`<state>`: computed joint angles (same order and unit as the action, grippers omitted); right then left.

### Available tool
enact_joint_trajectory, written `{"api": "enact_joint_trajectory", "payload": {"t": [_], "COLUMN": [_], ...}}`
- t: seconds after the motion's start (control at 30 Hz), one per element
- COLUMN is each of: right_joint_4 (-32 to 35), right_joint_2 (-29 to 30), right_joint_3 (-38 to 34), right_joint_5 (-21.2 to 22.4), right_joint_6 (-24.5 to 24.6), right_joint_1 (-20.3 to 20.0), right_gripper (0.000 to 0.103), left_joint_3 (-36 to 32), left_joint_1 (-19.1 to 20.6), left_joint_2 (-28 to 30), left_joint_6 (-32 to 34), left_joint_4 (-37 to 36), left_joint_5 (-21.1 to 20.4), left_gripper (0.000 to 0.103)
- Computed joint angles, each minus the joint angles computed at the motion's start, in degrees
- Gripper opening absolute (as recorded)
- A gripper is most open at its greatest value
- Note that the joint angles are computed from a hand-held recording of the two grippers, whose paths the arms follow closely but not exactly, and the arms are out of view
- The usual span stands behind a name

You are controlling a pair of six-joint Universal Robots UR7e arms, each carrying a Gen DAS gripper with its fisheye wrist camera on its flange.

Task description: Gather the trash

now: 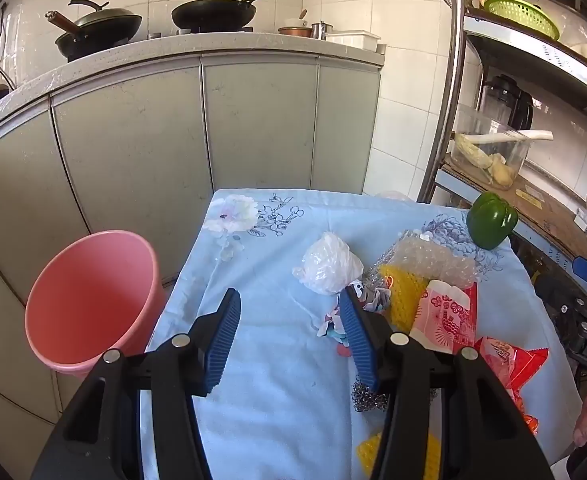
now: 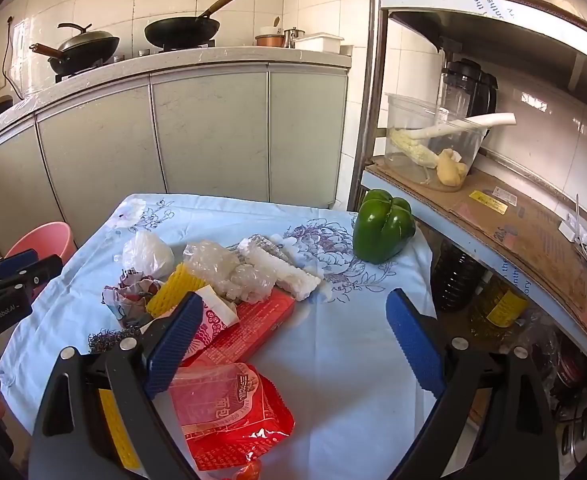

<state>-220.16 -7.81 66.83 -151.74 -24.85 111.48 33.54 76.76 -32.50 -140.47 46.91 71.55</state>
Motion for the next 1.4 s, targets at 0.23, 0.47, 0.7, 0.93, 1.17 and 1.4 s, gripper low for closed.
{"api": "enact_joint_trajectory", "payload": {"t": [0.23, 0.47, 0.7, 0.93, 1.17, 1.4], "right_joint_4": [-0.29, -1.23, -1.87, -2.65, -2.4, -2.8], "right_joint_2": [0.09, 0.58, 0.6, 1.28, 1.18, 1.4], "right_joint_3": [-0.17, -1.19, -1.33, -2.52, -2.4, -2.75], "right_joint_5": [-0.02, -0.08, 0.26, 0.27, 0.65, 0.75], "right_joint_6": [-0.44, -1.91, -3.09, -4.91, -4.51, -5.12], "right_joint_1": [0.08, 0.36, 0.39, 0.65, 0.66, 0.75], "right_gripper": [0.093, 0.093, 0.093, 0.093, 0.093, 0.093], "left_joint_3": [0.23, 2.82, 2.54, 3.47, 4.33, 4.85], "left_joint_1": [-0.15, -0.38, -0.3, -0.29, -0.32, -0.35], "left_joint_2": [-0.02, -2.14, -2.5, -3.17, -3.72, -4.04], "left_joint_6": [-0.2, 0.59, 0.64, 0.97, 1.16, 1.31], "left_joint_4": [-0.2, -2.48, -2.3, -2.87, -3.45, -3.82], "left_joint_5": [-0.5, 0.19, 0.82, 1.4, 1.81, 2.0], "left_gripper": [0.051, 0.051, 0.051, 0.051, 0.051, 0.051]}}
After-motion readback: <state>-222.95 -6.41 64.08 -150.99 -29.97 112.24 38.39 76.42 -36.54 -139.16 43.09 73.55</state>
